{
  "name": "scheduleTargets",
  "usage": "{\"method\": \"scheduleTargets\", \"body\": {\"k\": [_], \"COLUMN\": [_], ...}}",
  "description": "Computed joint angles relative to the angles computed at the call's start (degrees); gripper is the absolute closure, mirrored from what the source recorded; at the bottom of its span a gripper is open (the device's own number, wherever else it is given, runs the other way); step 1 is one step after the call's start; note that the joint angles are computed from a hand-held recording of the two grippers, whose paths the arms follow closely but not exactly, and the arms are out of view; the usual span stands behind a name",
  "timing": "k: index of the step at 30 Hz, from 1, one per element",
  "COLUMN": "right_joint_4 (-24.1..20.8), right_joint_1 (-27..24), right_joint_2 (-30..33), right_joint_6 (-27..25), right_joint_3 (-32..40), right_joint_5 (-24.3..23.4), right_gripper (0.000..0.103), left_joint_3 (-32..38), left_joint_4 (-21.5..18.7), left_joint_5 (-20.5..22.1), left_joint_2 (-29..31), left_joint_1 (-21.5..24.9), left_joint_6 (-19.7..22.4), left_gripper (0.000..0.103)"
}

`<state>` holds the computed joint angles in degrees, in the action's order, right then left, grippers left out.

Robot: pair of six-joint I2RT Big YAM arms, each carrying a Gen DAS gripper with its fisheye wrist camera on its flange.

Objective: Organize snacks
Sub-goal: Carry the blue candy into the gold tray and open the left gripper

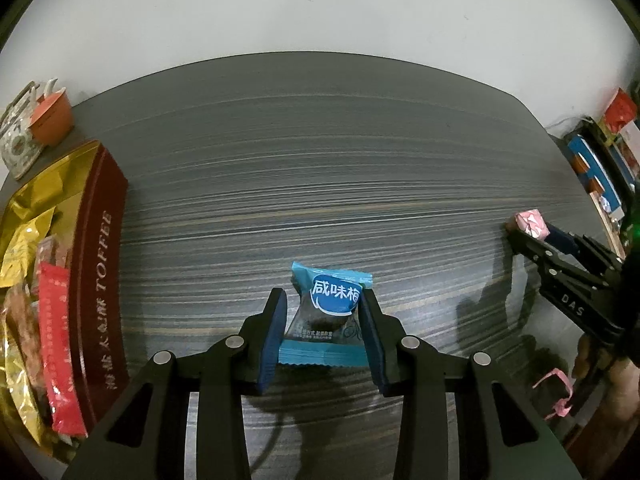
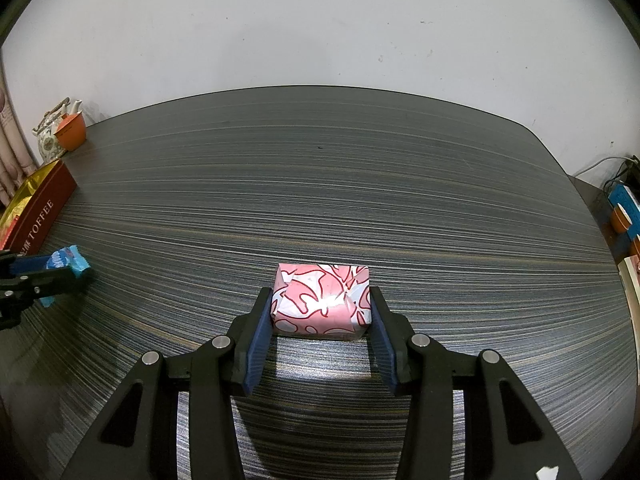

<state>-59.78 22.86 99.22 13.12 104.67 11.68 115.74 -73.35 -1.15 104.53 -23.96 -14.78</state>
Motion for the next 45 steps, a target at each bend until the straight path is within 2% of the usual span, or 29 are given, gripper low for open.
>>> {"method": "scheduleTargets", "body": {"k": [16,22,34,45], "right_joint_4": [0.0,0.0,0.0,0.0], "right_joint_1": [0.0,-0.1,-0.1,-0.2], "right_joint_2": [0.0,0.0,0.1,0.0], "right_joint_6": [0.0,0.0,-0.1,-0.3], "right_joint_3": [0.0,0.0,0.1,-0.1], "right_joint_5": [0.0,0.0,0.0,0.2], "right_gripper": [0.06,0.06,0.06,0.06], "left_joint_3": [-1.2,-3.1,-7.0,-10.8], "left_joint_4": [-0.4,-0.6,-1.0,-0.5], "left_joint_5": [-1.4,-3.5,-7.8,-7.5], "left_joint_2": [-4.9,-7.5,-12.9,-14.3], "left_joint_1": [1.0,2.5,10.0,15.4], "left_joint_6": [-1.2,-1.1,2.0,3.2], "left_gripper": [0.065,0.065,0.065,0.065]}}
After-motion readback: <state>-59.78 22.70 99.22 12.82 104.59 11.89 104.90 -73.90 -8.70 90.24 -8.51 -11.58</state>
